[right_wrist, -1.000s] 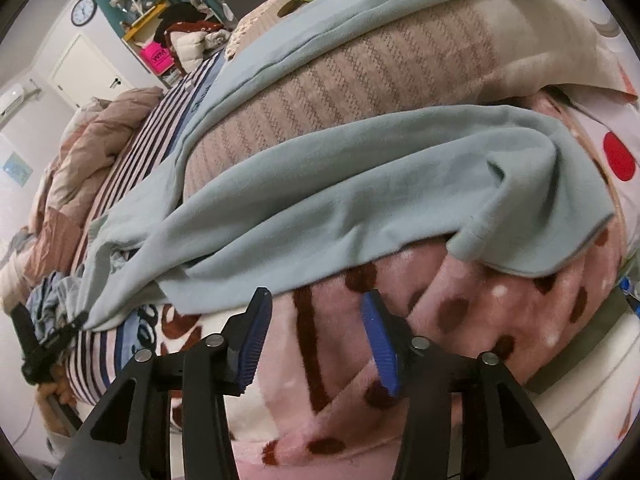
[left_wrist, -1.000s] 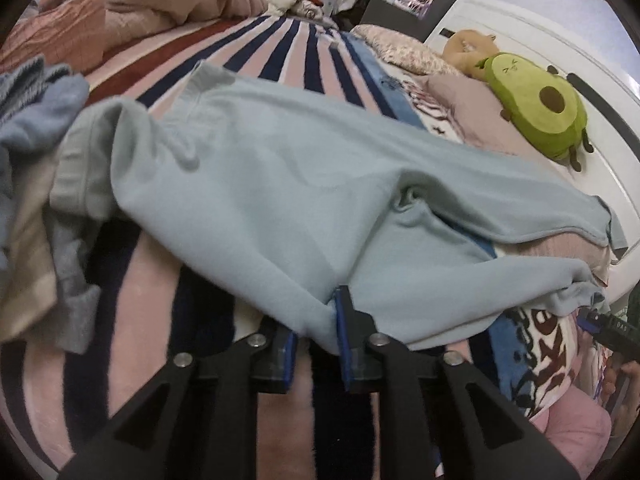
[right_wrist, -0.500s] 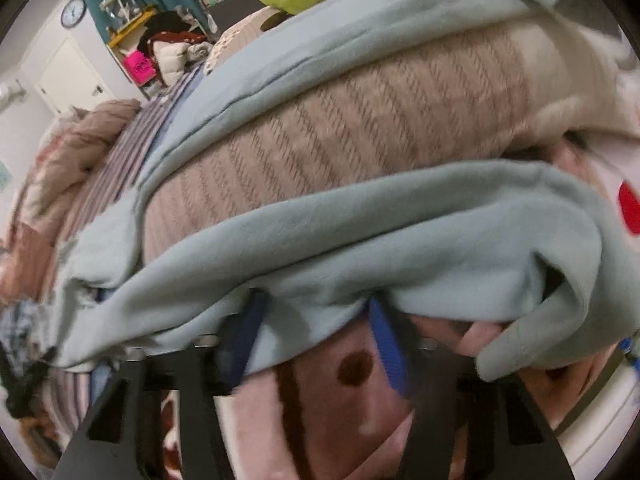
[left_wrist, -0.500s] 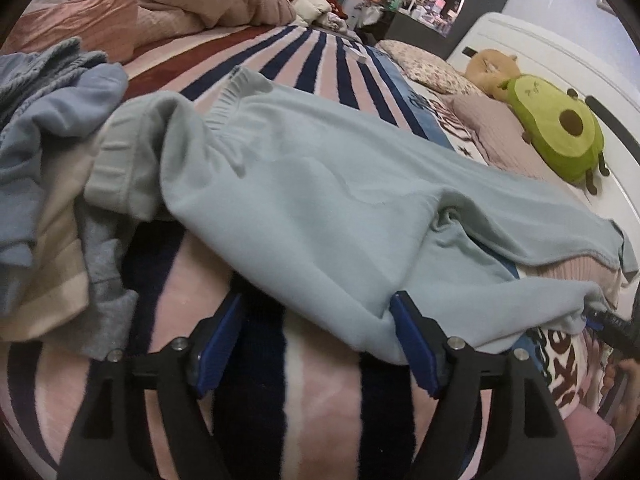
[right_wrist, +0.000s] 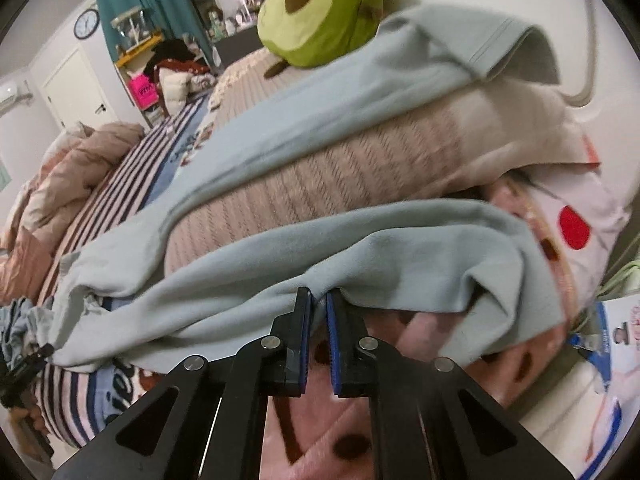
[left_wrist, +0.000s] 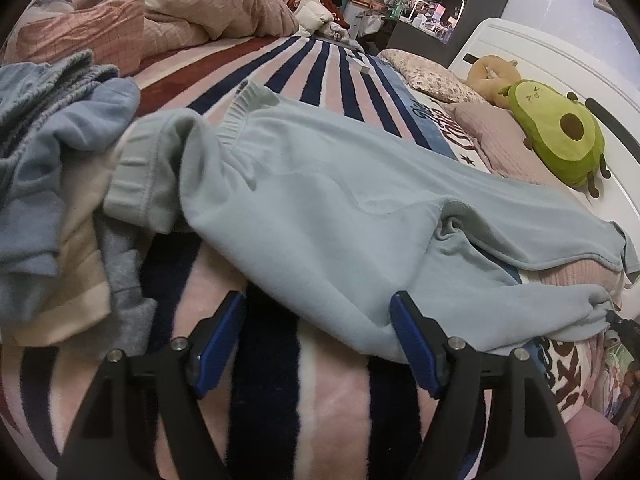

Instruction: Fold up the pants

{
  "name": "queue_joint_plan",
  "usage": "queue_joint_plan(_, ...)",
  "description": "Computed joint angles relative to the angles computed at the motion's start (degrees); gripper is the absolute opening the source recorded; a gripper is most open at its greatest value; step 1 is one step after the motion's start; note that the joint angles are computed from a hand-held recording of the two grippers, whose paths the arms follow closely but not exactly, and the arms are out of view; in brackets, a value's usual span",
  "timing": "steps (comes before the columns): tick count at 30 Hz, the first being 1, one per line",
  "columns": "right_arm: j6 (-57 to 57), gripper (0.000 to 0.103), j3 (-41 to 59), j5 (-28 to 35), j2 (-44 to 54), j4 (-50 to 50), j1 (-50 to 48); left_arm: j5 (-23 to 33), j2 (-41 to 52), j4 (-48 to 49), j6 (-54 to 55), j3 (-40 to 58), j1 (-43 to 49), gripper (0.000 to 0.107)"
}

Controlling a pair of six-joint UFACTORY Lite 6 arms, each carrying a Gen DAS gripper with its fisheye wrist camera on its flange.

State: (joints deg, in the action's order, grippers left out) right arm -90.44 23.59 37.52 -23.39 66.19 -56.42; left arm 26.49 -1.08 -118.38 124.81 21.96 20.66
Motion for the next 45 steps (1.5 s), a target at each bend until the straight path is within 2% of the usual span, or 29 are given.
queue_joint_plan(5,4.1,0.003,-0.2,6.9,-3.6,-6.2,-6.3,1.0,-2.1,4.6,-2.5,-1.1,2.5,0.071)
queue_joint_plan(8,3.9,0.003,-3.0,6.6,-10.3,-6.6,-8.7,1.6,-3.6,7.0,-3.6,-1.8,4.3,0.071)
queue_joint_plan(11,1.0,0.003,-2.8,11.8,-11.9,-6.3,-15.8,1.8,-5.3,9.8,-5.1,-2.6,6.5,0.072)
queue_joint_plan(15,-2.0,0.002,-4.9,12.7,-19.9,-5.3,-19.2,2.1,-5.7,12.9,-6.2,-3.2,8.4,0.080)
queue_joint_plan(18,2.0,0.004,-2.1,14.0,-14.7,-10.4,-17.7,2.4,-4.5,14.2,-6.6,-3.1,8.7,0.080)
queue_joint_plan(19,2.0,0.009,-1.6,15.1,-13.1,-10.8,-18.3,2.7,-4.2,14.5,-6.8,-3.1,8.9,0.080)
queue_joint_plan(20,2.6,0.029,-1.2,15.0,-11.8,-11.2,-17.4,2.9,-4.1,15.2,-7.3,-3.1,9.2,0.080)
queue_joint_plan(22,4.2,0.057,-0.4,15.5,-8.6,-13.7,-16.2,4.1,-3.3,17.0,-8.8,-2.6,10.1,0.081)
queue_joint_plan(24,4.8,0.057,0.0,17.3,-4.9,-16.3,-15.7,5.2,-2.1,17.4,-9.5,-1.8,10.0,0.081)
queue_joint_plan(27,7.2,0.057,1.2,16.7,2.5,-18.7,-12.2,6.8,1.8,14.5,-8.1,0.6,7.8,0.081)
queue_joint_plan(30,6.4,0.056,0.2,11.7,5.6,-16.2,-8.7,4.9,7.1,6.7,-4.8,4.5,3.2,0.081)
queue_joint_plan(33,6.1,0.052,1.7,9.6,9.2,-13.1,-5.4,4.4,10.1,2.9,-3.2,7.4,0.8,0.080)
queue_joint_plan(34,5.5,0.041,1.9,9.3,9.6,-12.0,-5.3,4.0,10.8,1.1,-2.1,8.2,0.0,0.079)
queue_joint_plan(35,4.9,0.027,2.5,8.3,10.1,-10.4,-5.1,3.3,11.4,-0.3,-1.4,9.1,-0.8,0.067)
queue_joint_plan(36,4.8,0.020,2.9,7.3,10.3,-9.3,-5.0,2.0,12.0,-2.7,-0.2,10.2,-2.0,0.044)
queue_joint_plan(37,4.6,0.005,3.2,6.5,10.6,-8.4,-5.0,1.0,12.2,-3.7,0.3,10.8,-2.7,0.024)
queue_joint_plan(40,2.5,0.003,3.6,7.5,9.7,-5.3,-6.3,-0.2,10.2,-4.4,1.2,11.0,-2.8,0.010)
queue_joint_plan(43,1.7,0.002,3.1,10.0,5.2,-3.8,-7.7,-1.7,3.4,-5.4,3.5,8.0,-2.2,0.006)
queue_joint_plan(45,2.0,0.002,3.1,12.2,1.9,-3.7,-8.8,-1.8,-0.6,-2.2,1.6,6.5,-0.9,0.006)
